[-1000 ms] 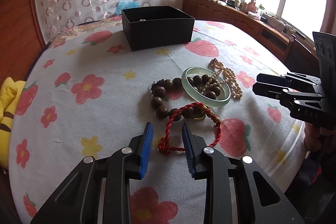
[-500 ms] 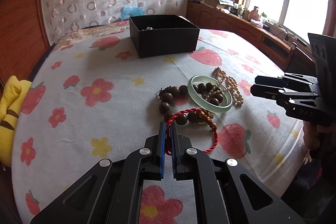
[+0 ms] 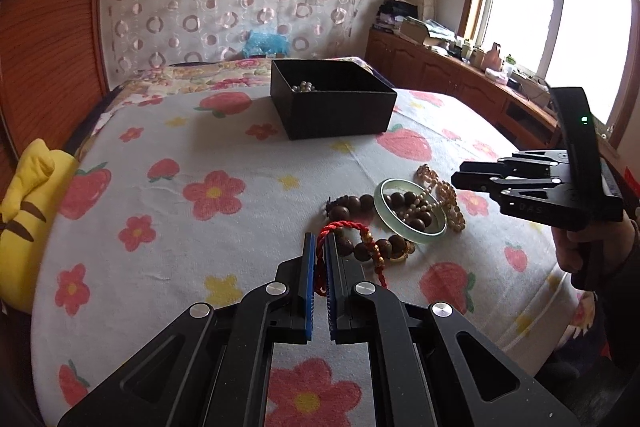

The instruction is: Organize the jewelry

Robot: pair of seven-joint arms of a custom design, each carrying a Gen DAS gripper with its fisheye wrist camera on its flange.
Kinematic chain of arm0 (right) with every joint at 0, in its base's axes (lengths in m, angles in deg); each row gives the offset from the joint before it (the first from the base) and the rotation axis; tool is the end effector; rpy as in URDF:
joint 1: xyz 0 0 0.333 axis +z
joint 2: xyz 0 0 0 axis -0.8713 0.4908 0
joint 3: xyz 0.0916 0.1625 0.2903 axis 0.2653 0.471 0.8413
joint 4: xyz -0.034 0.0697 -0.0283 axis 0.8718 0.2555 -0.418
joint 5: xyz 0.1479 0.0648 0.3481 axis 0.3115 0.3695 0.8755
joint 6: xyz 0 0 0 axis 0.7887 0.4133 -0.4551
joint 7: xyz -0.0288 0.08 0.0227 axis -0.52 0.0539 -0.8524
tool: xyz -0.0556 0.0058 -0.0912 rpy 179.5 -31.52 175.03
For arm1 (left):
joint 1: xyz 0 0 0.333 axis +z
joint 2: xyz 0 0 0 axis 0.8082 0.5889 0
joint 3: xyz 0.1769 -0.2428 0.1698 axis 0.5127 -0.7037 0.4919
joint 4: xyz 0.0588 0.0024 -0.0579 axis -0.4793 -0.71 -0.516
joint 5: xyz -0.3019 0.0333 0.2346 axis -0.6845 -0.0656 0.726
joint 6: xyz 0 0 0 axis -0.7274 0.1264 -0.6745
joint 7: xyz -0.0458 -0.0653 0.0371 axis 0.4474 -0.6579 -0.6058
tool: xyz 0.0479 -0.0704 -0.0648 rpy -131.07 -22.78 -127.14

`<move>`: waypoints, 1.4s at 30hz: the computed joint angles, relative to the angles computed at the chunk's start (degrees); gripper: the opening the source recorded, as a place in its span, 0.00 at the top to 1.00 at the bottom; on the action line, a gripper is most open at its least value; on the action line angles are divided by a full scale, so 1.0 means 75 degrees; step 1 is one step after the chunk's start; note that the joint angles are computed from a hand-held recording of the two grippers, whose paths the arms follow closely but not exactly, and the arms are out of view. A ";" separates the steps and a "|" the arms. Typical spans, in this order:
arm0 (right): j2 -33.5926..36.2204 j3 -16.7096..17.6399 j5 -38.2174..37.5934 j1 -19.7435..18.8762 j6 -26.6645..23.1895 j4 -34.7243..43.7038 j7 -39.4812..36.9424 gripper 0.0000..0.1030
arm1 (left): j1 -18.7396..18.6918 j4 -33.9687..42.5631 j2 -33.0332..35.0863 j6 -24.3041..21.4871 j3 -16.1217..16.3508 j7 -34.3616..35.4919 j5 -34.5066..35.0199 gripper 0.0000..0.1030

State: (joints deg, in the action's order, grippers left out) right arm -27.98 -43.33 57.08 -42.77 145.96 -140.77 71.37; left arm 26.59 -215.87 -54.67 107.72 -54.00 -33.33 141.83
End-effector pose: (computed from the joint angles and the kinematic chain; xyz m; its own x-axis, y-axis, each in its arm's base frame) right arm 0.4983 0.1567 0.3730 0.6254 -0.7791 0.0432 -0.5883 -0.5071 -0.6299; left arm 0.3607 -0.4000 0.3712 -0.0812 -0.9896 0.1189 -0.6525 -0.0374 -0.7568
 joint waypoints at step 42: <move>-0.1610 -0.0521 0.1905 0.0225 -0.0006 0.0462 -0.2122 0.96 | 0.0247 -0.0065 0.0265 0.0378 0.0111 0.2481 -0.1979 0.77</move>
